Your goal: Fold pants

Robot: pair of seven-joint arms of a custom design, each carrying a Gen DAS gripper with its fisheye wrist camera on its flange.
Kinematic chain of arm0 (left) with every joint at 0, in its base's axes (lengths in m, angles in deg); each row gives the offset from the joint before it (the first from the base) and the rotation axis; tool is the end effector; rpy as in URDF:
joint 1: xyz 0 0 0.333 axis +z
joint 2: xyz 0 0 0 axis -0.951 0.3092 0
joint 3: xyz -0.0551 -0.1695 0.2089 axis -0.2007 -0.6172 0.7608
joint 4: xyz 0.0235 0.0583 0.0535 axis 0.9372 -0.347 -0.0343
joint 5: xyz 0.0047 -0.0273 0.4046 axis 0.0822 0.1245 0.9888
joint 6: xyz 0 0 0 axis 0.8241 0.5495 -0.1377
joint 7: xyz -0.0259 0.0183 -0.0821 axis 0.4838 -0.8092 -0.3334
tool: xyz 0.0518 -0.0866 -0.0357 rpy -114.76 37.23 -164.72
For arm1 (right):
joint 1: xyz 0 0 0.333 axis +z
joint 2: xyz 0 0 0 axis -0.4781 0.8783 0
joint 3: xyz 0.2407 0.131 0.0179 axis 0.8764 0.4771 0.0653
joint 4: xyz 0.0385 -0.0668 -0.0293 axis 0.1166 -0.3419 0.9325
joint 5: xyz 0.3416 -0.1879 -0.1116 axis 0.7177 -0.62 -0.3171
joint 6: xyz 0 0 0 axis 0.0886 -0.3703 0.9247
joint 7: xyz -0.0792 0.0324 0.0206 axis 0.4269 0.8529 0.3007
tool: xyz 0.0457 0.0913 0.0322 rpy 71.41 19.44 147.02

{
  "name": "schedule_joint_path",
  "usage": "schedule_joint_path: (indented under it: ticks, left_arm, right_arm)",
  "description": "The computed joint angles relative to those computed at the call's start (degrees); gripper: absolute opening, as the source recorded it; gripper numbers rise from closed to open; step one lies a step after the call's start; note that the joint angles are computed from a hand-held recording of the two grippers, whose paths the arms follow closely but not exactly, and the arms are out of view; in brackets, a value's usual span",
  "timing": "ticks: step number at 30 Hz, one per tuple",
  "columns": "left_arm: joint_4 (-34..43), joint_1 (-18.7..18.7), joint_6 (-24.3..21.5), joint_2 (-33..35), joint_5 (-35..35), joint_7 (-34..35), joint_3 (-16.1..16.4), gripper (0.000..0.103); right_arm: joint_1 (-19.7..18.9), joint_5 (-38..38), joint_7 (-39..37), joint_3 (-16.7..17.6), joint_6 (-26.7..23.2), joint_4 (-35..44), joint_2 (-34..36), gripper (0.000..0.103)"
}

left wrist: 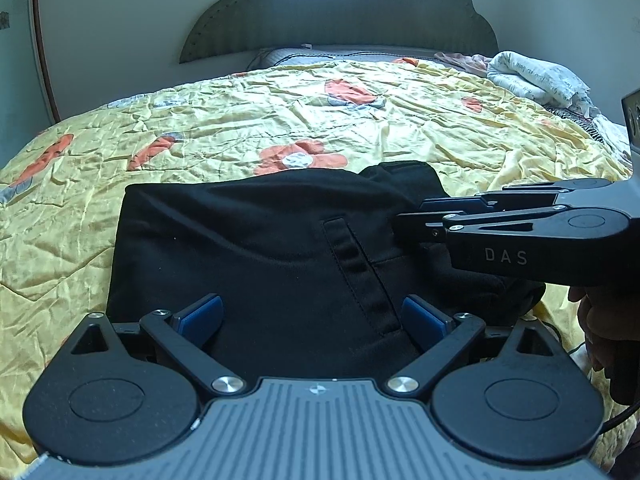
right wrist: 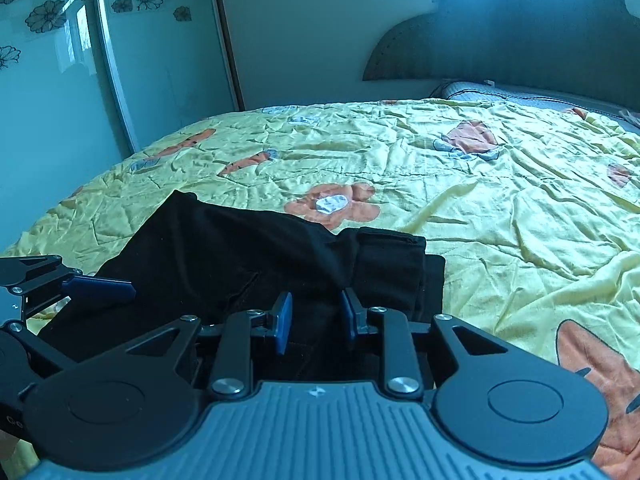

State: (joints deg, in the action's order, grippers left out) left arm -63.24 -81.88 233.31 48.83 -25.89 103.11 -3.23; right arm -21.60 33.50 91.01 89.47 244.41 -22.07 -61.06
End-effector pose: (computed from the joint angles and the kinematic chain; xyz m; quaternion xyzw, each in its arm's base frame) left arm 0.6078 -0.2030 0.4466 -0.5767 0.7097 -0.2975 0.2744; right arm 0.6642 0.2518 0.4309 -0.7218 0.4952 -0.1629 0.4553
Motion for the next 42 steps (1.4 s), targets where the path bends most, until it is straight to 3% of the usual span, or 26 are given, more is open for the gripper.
schedule_joint_path:
  ticks: [6,8,10,12,14,18,21,24,28,36,42]
  left_arm:
    - [-0.3,0.9,-0.1,-1.0,-2.8,3.8,-0.6,0.097]
    - [-0.6,0.5,0.9,-1.7,1.5,0.9,0.7,0.097]
    - [-0.4,0.2,1.1,-2.2,8.5,-4.9,2.4,0.097]
    - [-0.1,1.2,0.8,-2.4,10.5,-7.2,2.7,0.097]
    - [0.2,2.9,0.7,-2.3,8.1,-6.9,2.3,0.098]
    - [0.7,6.7,-1.7,-1.6,-7.8,1.4,0.2,0.094]
    - [0.7,10.1,-3.1,-1.4,-25.6,12.5,-2.3,0.094]
    - [1.9,13.0,-6.6,-0.8,-44.0,24.7,-4.3,0.094]
    - [3.1,14.8,-9.6,-0.3,-60.8,35.9,-4.9,0.095]
    - [6.2,16.5,-19.1,1.3,-83.6,56.1,-4.8,0.095]
    - [8.1,16.2,-22.9,2.9,-88.6,61.6,-4.4,0.096]
  right_arm:
    - [-0.6,0.7,-0.4,0.4,-0.2,-0.6,-0.7,0.026]
    - [-1.7,2.4,-1.6,1.4,-0.1,-1.4,-1.5,0.036]
    - [-2.7,4.7,-2.9,2.1,0.2,-2.5,-2.6,0.079]
    - [-2.6,6.0,-3.8,1.6,2.0,-3.9,-3.7,0.080]
    - [-2.3,5.9,-2.6,0.2,1.2,-4.5,-4.3,0.080]
    - [-3.5,9.7,-1.6,-0.5,-2.6,-3.9,-3.9,0.080]
    - [-6.0,17.5,-6.7,1.2,-6.7,-3.2,-3.6,0.080]
    - [-8.0,24.8,-11.2,2.0,-13.2,-1.1,-2.5,0.080]
    - [-8.3,28.5,-13.6,0.2,-21.3,2.3,-0.5,0.081]
    - [-7.7,32.9,-12.1,-4.1,-36.4,13.4,7.3,0.081]
    - [-6.8,31.9,-9.2,-3.6,-42.4,25.1,15.8,0.081]
